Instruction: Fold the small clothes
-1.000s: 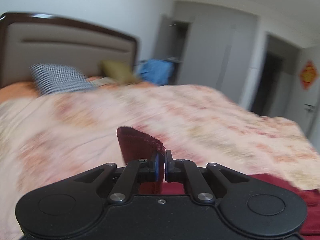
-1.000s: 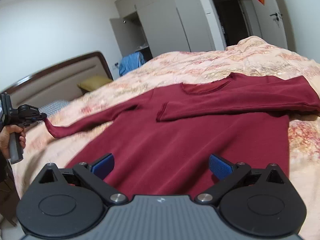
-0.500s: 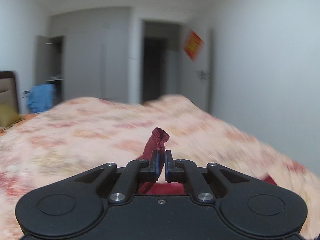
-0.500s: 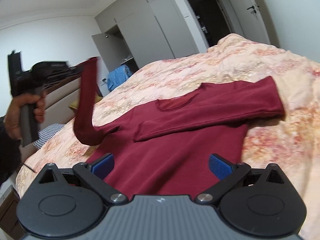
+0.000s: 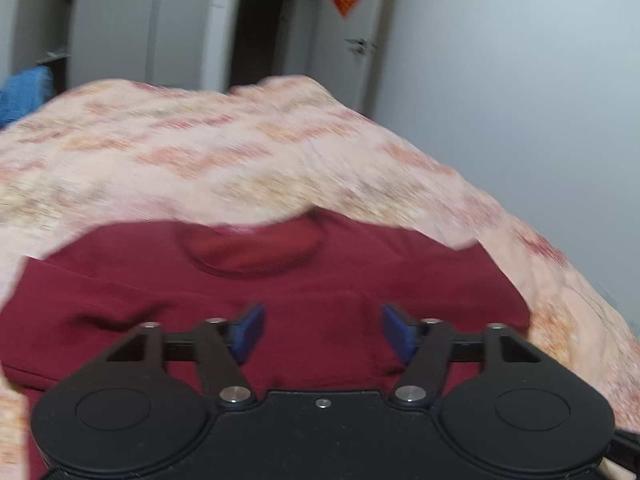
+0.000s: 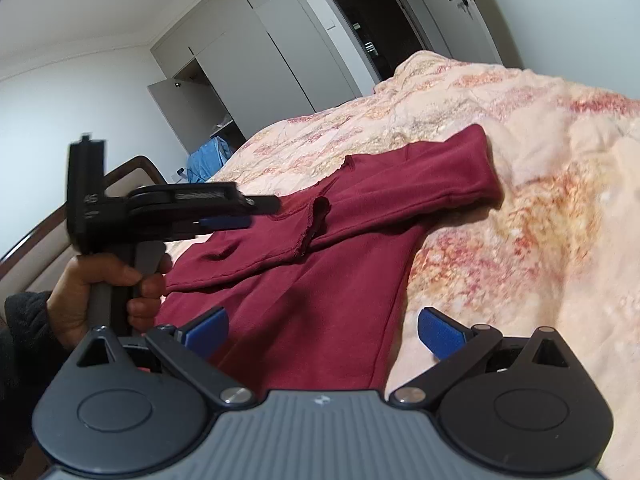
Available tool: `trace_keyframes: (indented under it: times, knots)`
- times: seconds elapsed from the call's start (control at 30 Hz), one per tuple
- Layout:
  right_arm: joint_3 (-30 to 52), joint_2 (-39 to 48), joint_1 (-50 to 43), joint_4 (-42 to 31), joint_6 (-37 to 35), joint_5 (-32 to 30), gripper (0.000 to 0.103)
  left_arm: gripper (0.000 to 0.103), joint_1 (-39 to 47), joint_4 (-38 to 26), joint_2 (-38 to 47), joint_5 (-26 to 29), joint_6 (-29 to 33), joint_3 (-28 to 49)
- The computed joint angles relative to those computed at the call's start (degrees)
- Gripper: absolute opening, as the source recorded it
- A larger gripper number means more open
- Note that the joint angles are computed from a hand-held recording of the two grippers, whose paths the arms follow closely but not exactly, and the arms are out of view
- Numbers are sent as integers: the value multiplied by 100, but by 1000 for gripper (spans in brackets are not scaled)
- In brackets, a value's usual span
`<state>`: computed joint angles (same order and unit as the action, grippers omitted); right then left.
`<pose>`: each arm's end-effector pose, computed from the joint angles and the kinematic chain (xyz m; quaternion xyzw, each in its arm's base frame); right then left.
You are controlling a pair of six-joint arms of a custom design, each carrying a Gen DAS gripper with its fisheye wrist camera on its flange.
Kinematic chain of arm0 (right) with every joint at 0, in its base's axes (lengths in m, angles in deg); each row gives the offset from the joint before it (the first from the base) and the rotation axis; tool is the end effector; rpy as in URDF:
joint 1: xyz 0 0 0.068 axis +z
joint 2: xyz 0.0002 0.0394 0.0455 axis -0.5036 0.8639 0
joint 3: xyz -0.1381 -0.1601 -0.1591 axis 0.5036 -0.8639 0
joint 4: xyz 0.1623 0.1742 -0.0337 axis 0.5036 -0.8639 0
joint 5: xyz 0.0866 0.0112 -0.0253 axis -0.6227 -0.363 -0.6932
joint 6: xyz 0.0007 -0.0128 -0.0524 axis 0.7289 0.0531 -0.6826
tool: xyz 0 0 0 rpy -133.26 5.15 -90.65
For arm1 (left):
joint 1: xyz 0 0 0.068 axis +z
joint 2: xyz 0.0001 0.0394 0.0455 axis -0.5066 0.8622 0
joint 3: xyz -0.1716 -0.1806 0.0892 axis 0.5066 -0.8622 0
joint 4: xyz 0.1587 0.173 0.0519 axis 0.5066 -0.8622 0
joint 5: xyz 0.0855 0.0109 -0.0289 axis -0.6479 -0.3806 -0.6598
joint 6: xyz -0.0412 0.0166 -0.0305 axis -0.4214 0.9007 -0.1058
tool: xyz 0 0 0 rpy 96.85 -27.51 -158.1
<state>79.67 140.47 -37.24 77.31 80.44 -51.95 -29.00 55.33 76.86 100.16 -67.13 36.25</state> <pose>0.2455 -0.0105 0.0967 0.0240 0.8403 0.2839 0.4613 0.3462 -0.0025 0.2000 0.0797 0.8713 -0.1256 0.4676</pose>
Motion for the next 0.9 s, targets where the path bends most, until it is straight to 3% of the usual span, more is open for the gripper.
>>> trace_keyframes:
  times: [0.17, 0.37, 0.6, 0.7, 0.9]
  knots:
    - [65, 141, 183, 80, 153, 26, 103, 87, 846, -521, -384, 30, 87, 468]
    - [260, 80, 577, -47, 84, 386, 103, 100, 2081, -965, -332, -160, 808, 1222]
    - [1355, 352, 893, -806, -21, 801, 103, 100, 3595, -1540, 345, 745, 748, 1717]
    - [1890, 639, 1107, -1021, -182, 1066, 103, 97, 3926, -1358, 680, 1171, 917, 1513]
    - [3063, 1311, 1459, -1543, -486, 1344, 85, 91, 3848, -830, 1256, 1335, 1376, 1165]
